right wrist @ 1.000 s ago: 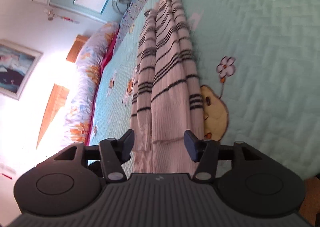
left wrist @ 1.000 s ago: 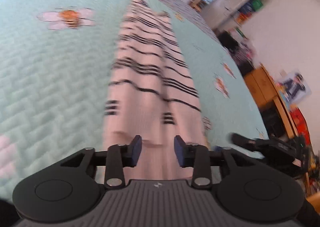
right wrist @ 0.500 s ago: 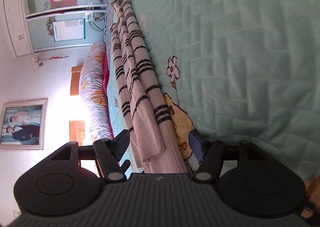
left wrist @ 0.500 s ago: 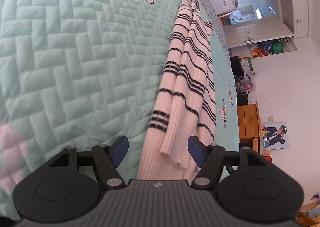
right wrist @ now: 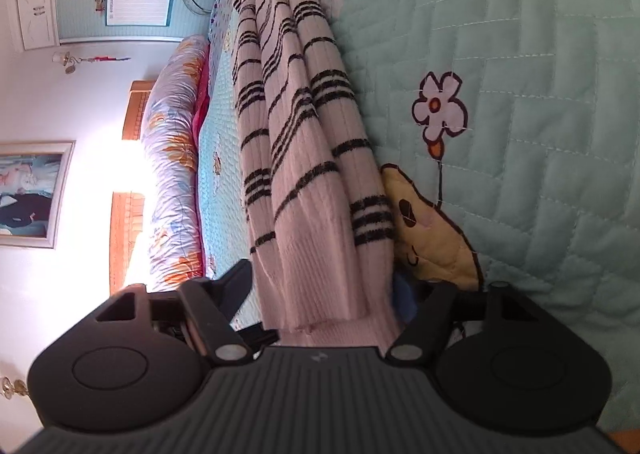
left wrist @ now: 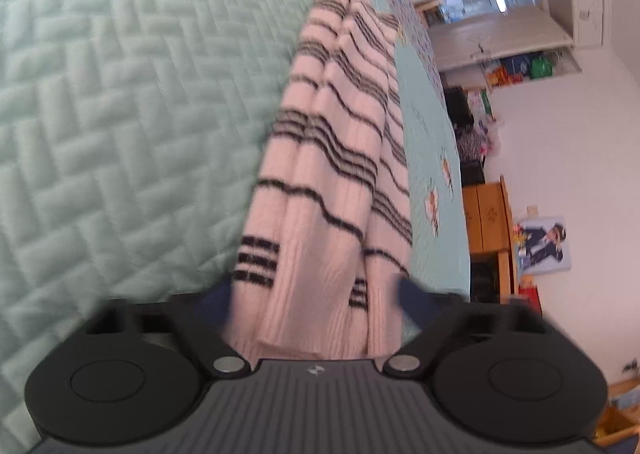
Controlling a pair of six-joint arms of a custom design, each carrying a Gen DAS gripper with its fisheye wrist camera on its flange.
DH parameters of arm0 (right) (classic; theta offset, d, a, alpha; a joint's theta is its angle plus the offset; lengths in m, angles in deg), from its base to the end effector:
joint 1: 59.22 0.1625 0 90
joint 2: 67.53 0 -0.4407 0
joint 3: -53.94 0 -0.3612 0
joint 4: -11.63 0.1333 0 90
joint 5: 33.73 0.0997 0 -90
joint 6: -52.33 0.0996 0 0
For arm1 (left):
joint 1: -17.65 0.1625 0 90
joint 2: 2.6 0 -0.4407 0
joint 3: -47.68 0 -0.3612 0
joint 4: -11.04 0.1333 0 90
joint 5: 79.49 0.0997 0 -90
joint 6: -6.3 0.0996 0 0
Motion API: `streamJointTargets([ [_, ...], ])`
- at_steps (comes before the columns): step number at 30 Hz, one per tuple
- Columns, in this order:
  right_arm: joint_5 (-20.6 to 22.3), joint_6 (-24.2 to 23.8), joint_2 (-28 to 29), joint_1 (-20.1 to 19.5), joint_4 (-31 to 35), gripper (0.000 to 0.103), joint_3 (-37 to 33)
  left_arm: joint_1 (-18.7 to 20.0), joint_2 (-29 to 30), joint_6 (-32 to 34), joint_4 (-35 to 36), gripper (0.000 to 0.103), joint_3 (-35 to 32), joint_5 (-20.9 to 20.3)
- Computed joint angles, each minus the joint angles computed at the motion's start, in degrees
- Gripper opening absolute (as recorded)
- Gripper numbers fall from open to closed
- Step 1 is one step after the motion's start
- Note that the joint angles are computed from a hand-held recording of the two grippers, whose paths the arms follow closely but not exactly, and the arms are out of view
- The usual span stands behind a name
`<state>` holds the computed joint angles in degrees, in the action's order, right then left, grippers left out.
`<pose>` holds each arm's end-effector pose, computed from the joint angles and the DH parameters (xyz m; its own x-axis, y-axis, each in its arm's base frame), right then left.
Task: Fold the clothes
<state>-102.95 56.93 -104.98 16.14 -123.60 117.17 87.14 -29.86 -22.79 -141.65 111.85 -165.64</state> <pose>-0.0391 -0.8168 0.2188 -0.9123 0.1948 -0.3602 0.3125 0.8996 -0.3051 -0.1539 -0.8110 0.1013 -0.9789 -0.1285 0.1586 -0.1836 0.8937 -0.4095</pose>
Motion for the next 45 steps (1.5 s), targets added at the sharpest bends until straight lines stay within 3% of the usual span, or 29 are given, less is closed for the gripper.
streamJointTargets([
  [1,-0.28,-0.22,0.02,0.01,-0.06,0.055,0.08,-0.13,0.35,0.13,0.51,0.037,-0.40,0.51],
  [2,-0.45,-0.35,0.05,-0.02,-0.13,0.049,0.15,-0.24,0.60,0.45,0.51,0.032,-0.49,0.82],
  [3,-0.50,-0.33,0.11,-0.12,-0.28,0.045,0.21,-0.27,0.77,0.45,0.11,0.030,-0.42,1.00],
  [5,-0.86,-0.21,0.35,-0.31,-0.64,0.027,0.34,-0.22,0.64,-0.33,-1.39,0.027,0.60,1.23],
  [8,-0.31,-0.86,0.58,-0.72,-1.05,0.019,0.60,-0.34,0.45,-0.97,-2.79,0.024,1.70,2.10],
  [13,0.35,-1.56,-0.69,-0.39,-3.72,0.017,2.89,-1.24,-0.29,-1.61,-4.67,0.021,3.47,4.03],
  [23,6.18,-3.25,-7.24,-0.50,-8.37,0.016,10.32,-4.54,-4.10,-1.69,-15.00,0.020,11.23,1.86],
  [31,4.72,-2.46,-11.45,-2.16,-10.22,0.009,17.79,-4.05,-6.88,-4.50,-17.19,0.013,19.82,-0.27],
  [33,3.13,-2.39,-11.21,-2.30,-11.45,0.014,17.90,-3.76,-7.29,-3.92,-16.53,0.013,20.10,0.99],
  [34,1.84,-2.22,-11.05,-2.18,-10.71,0.023,17.30,-3.80,-7.70,-3.32,-15.97,0.014,20.07,2.51],
  [35,0.55,-2.10,-11.06,-2.07,-10.53,0.040,17.10,-3.84,-8.08,-2.72,-15.43,0.014,20.02,4.04],
  [37,-1.15,-2.55,-11.52,-1.92,-12.50,0.061,18.02,-3.53,-8.79,-2.57,-15.32,0.033,20.05,5.12],
  [38,-1.44,-2.63,-11.55,-1.96,-13.23,0.066,18.19,-3.33,-9.14,-2.58,-15.35,0.036,20.08,5.50],
  [41,-0.30,-0.59,-10.18,-2.64,-11.96,0.068,16.06,-2.22,-8.08,-3.40,-12.42,0.046,17.08,4.25],
  [45,1.85,1.36,-6.83,-3.00,-8.58,0.068,11.50,-0.83,-4.75,-4.43,-8.23,0.049,11.37,1.14],
])
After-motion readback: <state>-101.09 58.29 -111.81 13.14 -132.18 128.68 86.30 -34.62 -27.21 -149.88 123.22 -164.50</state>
